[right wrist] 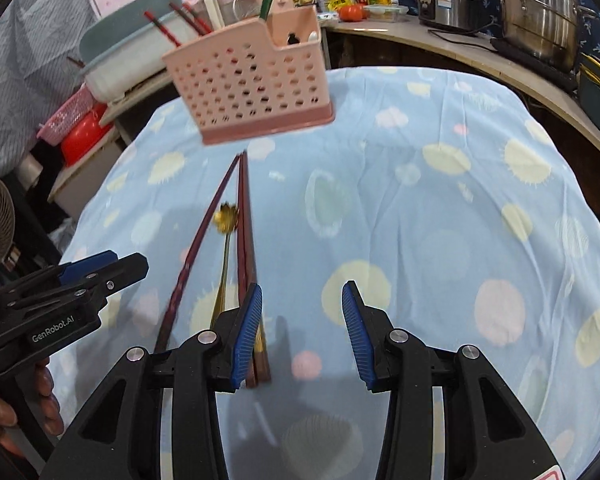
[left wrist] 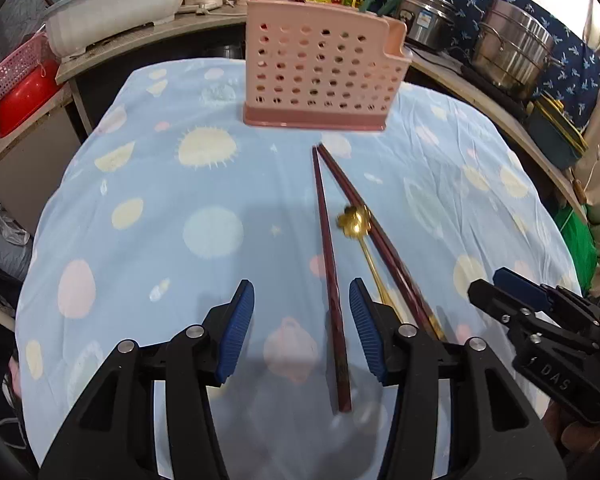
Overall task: Organize utensils
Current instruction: 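Move both open grippers back down to the remaining utensils, then close left gripper on a dark-red chopstick while right gripper closes on another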
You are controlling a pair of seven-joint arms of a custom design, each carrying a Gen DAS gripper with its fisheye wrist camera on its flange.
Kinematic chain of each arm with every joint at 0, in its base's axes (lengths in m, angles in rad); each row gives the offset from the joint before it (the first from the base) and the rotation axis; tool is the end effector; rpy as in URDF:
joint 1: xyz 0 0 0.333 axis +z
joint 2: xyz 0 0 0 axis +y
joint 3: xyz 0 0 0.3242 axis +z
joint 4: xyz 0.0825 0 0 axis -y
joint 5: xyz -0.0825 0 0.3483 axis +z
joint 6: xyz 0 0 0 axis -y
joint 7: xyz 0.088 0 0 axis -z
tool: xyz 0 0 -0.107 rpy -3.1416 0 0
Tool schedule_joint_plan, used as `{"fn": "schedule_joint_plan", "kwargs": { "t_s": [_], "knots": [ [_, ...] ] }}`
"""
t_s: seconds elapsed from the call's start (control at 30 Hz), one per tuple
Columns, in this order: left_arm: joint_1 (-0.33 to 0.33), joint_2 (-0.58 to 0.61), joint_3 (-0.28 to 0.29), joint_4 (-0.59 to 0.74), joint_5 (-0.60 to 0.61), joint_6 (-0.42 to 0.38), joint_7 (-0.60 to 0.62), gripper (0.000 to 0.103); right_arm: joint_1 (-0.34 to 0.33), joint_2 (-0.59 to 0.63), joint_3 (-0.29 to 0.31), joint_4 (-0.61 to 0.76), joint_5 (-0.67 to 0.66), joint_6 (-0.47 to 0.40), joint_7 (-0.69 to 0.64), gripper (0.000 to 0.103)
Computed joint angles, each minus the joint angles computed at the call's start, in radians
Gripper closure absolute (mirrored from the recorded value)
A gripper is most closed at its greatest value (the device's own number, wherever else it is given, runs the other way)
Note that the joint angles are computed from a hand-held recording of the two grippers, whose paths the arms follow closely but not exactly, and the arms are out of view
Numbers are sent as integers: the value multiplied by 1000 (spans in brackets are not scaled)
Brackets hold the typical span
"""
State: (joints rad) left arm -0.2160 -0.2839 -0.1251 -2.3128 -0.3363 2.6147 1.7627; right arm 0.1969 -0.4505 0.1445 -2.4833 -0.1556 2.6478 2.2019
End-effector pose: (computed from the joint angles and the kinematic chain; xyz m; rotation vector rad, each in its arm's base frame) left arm 0.4433 -0.1550 0.5448 -1.6667 2.2553 -0.8395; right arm 0.3884 0.1499 0.5401 -1.6611 1.9708 -0.4646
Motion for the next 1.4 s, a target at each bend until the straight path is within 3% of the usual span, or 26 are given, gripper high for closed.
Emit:
{"fn": "schedule_joint_plan", "kwargs": {
  "t_s": [0.57,1.13,1.3,1.4],
  "knots": [
    [-29,-61,2,-97,-7,-24,18,56,46,17,14,-15,-3,-21,-21,79],
    [-23,-71,-8,-127,45,3,13,60,44,27,15,-26,-9,-8,-22,83],
    [-39,-70,1,-129,41,12,34,77,45,34,13,-20,-9,-3,-23,85],
    [-47,-68,5,-127,28,8,51,86,49,36,12,-19,-7,-3,-28,92]
  ]
}}
